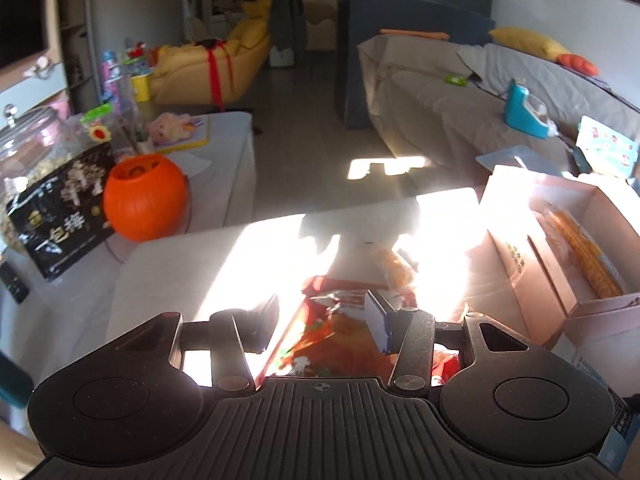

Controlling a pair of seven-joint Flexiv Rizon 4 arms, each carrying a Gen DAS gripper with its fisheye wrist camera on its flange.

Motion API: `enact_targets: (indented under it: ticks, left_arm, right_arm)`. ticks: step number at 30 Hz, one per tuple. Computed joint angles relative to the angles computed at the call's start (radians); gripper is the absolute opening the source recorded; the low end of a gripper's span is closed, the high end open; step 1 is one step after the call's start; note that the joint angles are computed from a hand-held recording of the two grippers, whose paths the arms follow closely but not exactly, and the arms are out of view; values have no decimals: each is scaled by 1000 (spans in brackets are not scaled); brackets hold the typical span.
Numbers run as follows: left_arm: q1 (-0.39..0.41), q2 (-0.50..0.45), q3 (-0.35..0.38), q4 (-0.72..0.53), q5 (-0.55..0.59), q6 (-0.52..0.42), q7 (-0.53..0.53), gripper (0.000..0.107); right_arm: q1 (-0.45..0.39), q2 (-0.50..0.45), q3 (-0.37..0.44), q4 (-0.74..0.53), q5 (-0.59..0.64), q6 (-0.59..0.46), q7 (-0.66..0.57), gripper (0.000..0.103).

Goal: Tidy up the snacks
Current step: 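Grasp the blue packet with the right gripper while the left gripper grasps the red roast duck packet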

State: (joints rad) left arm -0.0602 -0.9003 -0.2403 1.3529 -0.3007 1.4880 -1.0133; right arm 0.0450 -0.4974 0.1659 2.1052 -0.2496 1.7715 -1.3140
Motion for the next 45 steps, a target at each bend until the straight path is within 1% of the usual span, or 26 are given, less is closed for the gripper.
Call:
enact_targets:
  ticks: [1,2,3,4,6,7,8,9,10,11,13,14,15,16,18,22,25,26,28,31,33,35,38,39,42,45]
  left_arm:
    - [4,-4,-8,-15,5,-40,18,52]
    - [-1,-8,-4,-34,9,-87,36,52]
    - [-17,-13,17,-54,19,-124,48,53]
    - [-42,-19,52,-76,35,-154,51,53]
    - [-101,-37,140,-129,81,-221,40,53]
    - [-116,-44,162,-146,96,-244,35,54]
    - [-121,-51,168,-154,108,-245,37,54]
    - [-119,-55,163,-157,115,-242,45,53]
    - [-116,-56,157,-161,118,-248,52,53]
    - [-107,-59,143,-167,115,-262,67,54]
    - [-75,-61,92,-174,86,-305,107,58]
    - [-54,-63,63,-179,61,-334,128,62]
    - [-45,-66,52,-185,40,-353,134,64]
    - [-43,-67,51,-191,25,-363,130,63]
    - [-59,-74,81,-212,17,-371,98,62]
    - [-91,-100,138,-261,29,-326,8,58]
    - [-89,-134,143,-314,26,-284,-49,58]
    - [-86,-151,144,-343,13,-289,-83,58]
    - [-69,-176,132,-397,-12,-348,-128,57]
    - [-39,-201,92,-457,-34,-484,-114,56]
    - [-30,-195,68,-436,-36,-493,-71,57]
    - [-33,-180,54,-397,-28,-467,-16,61]
    - [-65,-174,81,-381,10,-438,32,73]
    - [-76,-177,93,-386,23,-441,39,81]
    - [-97,-188,120,-402,43,-450,31,92]
    - [-94,-199,115,-418,36,-474,17,95]
  right_arm:
    - [5,-4,-7,3,5,9,1,87]
    - [35,-6,-40,14,16,42,-3,87]
    - [52,-6,-57,19,20,54,-7,89]
    - [59,-7,-65,25,21,65,-12,90]
    - [75,-14,-80,32,23,89,-25,95]
    - [101,-16,-106,38,30,102,-36,96]
    - [152,-15,-154,46,48,113,-52,97]
    - [202,-13,-199,52,67,114,-69,98]
    - [224,-14,-219,53,80,115,-80,99]
    - [218,-15,-212,47,82,110,-83,100]
    - [176,-19,-170,35,72,99,-82,101]
    - [174,-19,-169,34,72,96,-83,103]
    - [183,-19,-177,34,76,95,-87,103]
    - [198,-19,-189,34,83,95,-89,103]
    - [200,-21,-190,32,88,95,-92,103]
    - [226,-20,-208,39,107,101,-99,103]
    - [226,-20,-206,38,112,100,-103,103]
    - [224,-20,-205,38,112,100,-104,103]
    - [224,-20,-204,38,114,100,-105,103]
    - [223,-20,-202,37,115,99,-107,103]
    - [223,-20,-202,37,116,99,-107,103]
    - [223,-20,-202,37,116,99,-108,103]
    - [223,-20,-202,37,117,99,-109,103]
    - [223,-20,-202,37,117,99,-109,103]
    - [222,-20,-201,37,118,99,-110,103]
    - [220,-21,-198,37,117,101,-110,103]
